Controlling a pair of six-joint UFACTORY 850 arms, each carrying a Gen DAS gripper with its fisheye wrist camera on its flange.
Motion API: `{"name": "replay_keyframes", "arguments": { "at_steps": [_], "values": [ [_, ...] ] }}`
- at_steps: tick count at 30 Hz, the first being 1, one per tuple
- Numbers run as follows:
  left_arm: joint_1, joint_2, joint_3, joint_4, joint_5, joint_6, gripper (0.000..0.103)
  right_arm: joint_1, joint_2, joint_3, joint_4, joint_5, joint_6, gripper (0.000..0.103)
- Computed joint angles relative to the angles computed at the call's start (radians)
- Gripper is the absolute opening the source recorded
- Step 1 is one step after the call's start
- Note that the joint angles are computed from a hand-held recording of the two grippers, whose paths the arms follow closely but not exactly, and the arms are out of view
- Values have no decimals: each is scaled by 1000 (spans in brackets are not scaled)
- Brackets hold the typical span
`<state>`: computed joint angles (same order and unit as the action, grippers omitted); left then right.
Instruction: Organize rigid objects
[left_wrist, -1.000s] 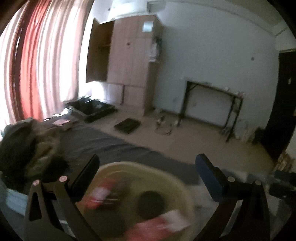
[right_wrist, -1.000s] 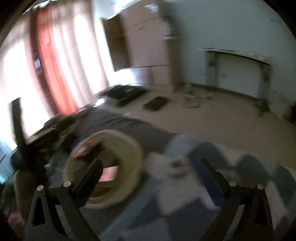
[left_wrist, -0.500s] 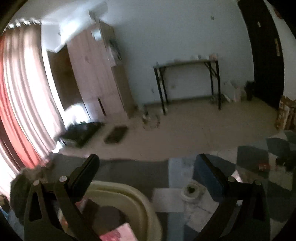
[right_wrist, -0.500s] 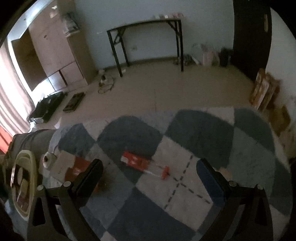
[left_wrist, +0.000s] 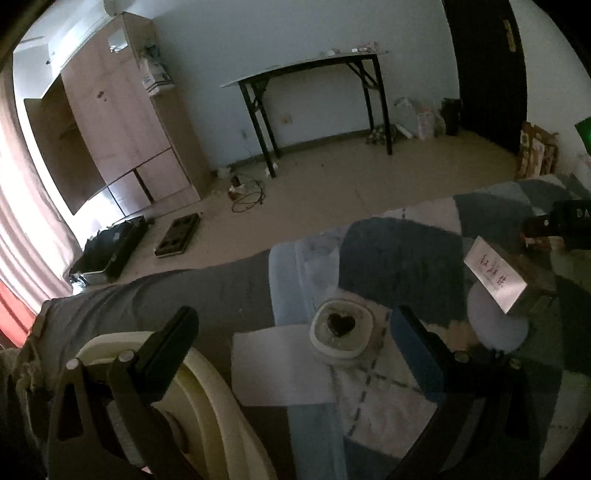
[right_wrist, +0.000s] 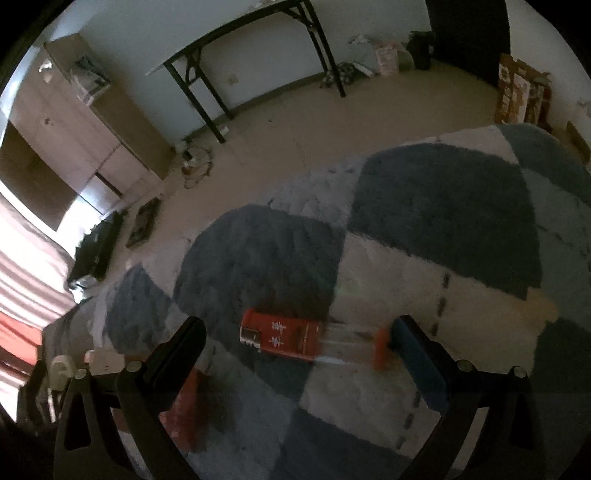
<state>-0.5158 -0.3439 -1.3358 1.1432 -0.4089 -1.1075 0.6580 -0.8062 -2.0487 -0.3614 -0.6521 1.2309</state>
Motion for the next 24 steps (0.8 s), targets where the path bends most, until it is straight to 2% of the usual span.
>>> {"name": "replay_keyframes", "arguments": {
  "at_steps": [4,7,9,11,12,13,15,19,24],
  "values": [
    [-7,-24,-22,-37,5,53,103,14,-81,-129,-32,-111,-23,103],
    [-14,-48,-39,-28,-3,58,100,39,-207,-339,-65,-267,-64,103],
    [-17,-62,-52,-45,-4,79,92,50,-305,-505,-84,-373,-106,103],
    [-20,-73,-61,-77,-9,109,77,56,-361,-602,-99,-422,-132,103],
    [-19,-80,-69,-107,-9,136,60,56,-362,-602,-98,-415,-139,103],
    [-16,-84,-74,-145,-5,163,49,58,-341,-561,-101,-396,-137,102],
    [-16,-82,-70,-130,-3,133,49,60,-309,-503,-113,-367,-145,98],
    [-20,-80,-67,-137,4,130,49,63,-253,-410,-108,-315,-204,84],
    [-13,-58,-54,-186,21,172,49,46,-154,-238,-96,-200,-223,83]
  ]
}}
